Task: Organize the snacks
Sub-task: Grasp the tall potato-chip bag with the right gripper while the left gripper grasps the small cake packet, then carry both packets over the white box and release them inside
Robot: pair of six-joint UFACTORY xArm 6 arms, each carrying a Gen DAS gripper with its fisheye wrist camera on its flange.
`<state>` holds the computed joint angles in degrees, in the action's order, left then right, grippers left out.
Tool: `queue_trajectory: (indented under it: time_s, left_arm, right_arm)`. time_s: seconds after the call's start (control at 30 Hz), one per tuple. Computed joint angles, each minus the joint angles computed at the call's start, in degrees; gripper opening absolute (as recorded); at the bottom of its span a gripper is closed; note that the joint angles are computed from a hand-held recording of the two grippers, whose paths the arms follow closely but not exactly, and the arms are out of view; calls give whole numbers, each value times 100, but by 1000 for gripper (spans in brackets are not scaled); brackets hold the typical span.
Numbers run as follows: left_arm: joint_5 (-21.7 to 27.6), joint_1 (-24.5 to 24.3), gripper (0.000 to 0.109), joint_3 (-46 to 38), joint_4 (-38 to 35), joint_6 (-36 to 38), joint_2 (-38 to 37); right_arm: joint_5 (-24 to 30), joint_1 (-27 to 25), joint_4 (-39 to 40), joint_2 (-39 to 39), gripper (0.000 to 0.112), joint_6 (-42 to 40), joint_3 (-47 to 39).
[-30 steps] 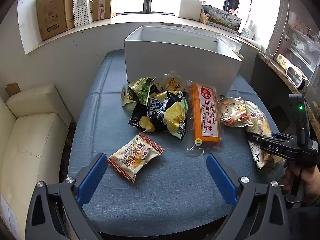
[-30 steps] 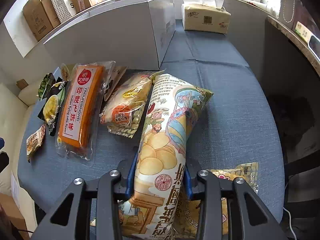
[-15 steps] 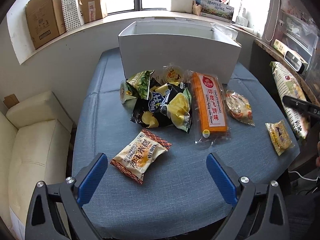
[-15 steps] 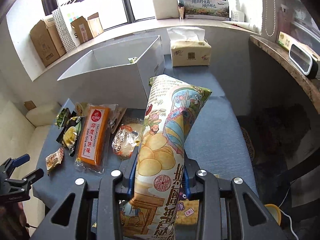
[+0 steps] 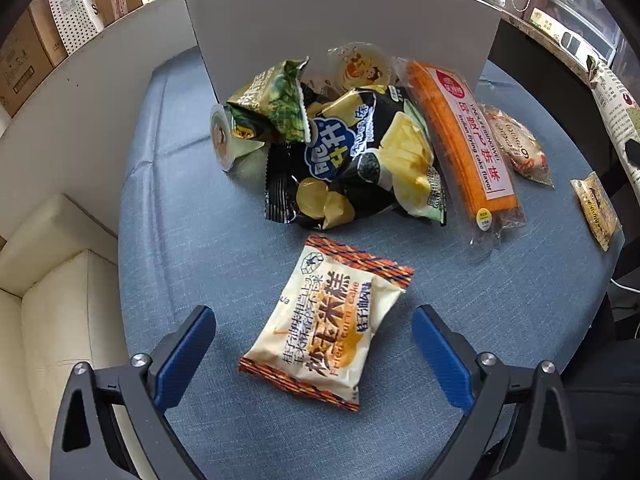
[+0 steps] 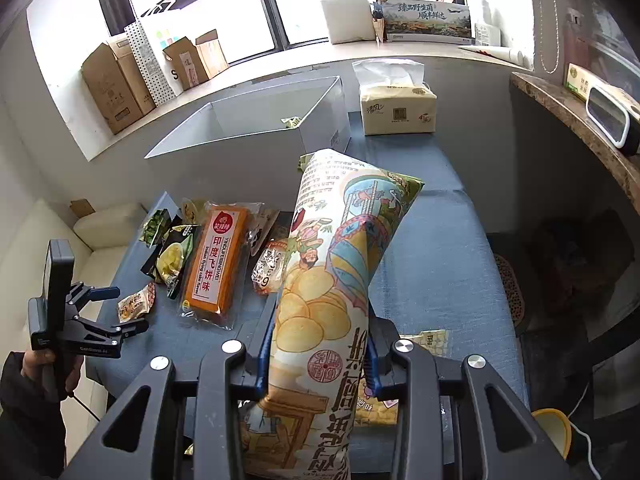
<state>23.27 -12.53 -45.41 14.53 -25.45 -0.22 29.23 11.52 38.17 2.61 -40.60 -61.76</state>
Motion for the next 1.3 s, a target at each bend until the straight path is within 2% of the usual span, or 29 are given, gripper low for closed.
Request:
queue_trajectory:
  time_s: [0.07,0.13,0.2,0.27,0.37,0.5,0.7,0.8,0.93,1.03,1.13,1.3]
  left_arm:
    - [-87,35,93,15,110,-61,22]
    - [-223,53,89,53,-267,275,36]
    - [-344,55,81,91,-250,309,13]
    - [-480,81,51,158,-175,306,-64]
    - [-424,111,50,145,-423,492,-83]
    - [-366,109,48,199,-312,237,-204]
    - [-406,-51,48,322,770,-908,-774]
    - [-354,-92,48,179,963,-1227,-970]
    - [-182,-163,48,-424,1654,-1845,-953]
    - [-165,-191,48,-1022,1873,-1898,-736]
    - [-168,-163,48,-1775,1934,-1804,-297]
    - [-76,-4,48,-3252,1301,-1064,775]
  right_arm:
    - [24,9,12,0,38,-33,19]
    - [38,13,5,18,38,-59,16]
    - [39,16,-7,29,38,-57,23]
    - [35,16,1,36,38,-62,31]
    - [53,8,12,50,38,-68,28]
    - [70,19,70,36,38,-162,33]
    - [139,29,224,31,38,-346,-9]
    - [200,44,501,39,38,-598,-114]
    - [333,115,902,179,38,-983,-509]
    - [357,208,1102,408,38,-1173,-972]
    - [512,280,1175,780,38,-1167,-1633]
    - [851,329,1182,1879,38,-709,-3310]
